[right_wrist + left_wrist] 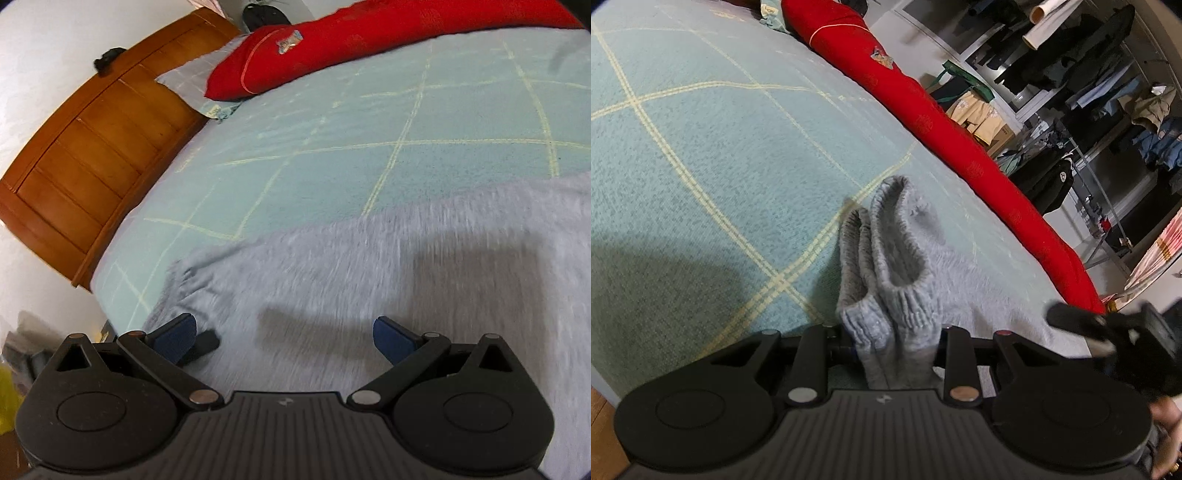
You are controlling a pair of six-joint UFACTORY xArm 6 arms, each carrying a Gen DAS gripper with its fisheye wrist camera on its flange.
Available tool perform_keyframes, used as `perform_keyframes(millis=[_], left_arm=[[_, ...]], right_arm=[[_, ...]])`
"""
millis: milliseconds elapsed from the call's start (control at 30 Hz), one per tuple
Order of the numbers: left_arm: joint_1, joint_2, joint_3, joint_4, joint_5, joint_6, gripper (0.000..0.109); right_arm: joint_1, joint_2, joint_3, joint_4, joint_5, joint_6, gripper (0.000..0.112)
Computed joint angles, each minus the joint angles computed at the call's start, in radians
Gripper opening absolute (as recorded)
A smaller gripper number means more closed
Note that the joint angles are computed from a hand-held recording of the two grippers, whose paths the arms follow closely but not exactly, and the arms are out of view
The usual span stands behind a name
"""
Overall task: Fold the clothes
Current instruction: 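Close the left gripper on the grey elastic cuffs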
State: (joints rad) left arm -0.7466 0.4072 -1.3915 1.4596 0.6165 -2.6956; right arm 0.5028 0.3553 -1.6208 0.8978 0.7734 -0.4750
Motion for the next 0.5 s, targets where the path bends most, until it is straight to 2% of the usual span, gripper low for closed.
perform_keyframes(millis=[167,333,500], left_arm=[[-0.002,-0.002,0.006,0.015,-0.001,-0.011,0.029],[-0.001,-0.006,0.011,0.018,-0.004,-0.008,0.029],[-0.003,-0.007,0.019,0.053,-0.004,-0.043,0.029]], right_arm=[[0.011,0.075,-0.105,-0.053,0.003,0.083,0.103],[0.014,0.033,-0.064,-0.047,0.063,0.066,0.103],[0.031,0.115,-0.139,-0.101,-0.003,0.105,0.103]])
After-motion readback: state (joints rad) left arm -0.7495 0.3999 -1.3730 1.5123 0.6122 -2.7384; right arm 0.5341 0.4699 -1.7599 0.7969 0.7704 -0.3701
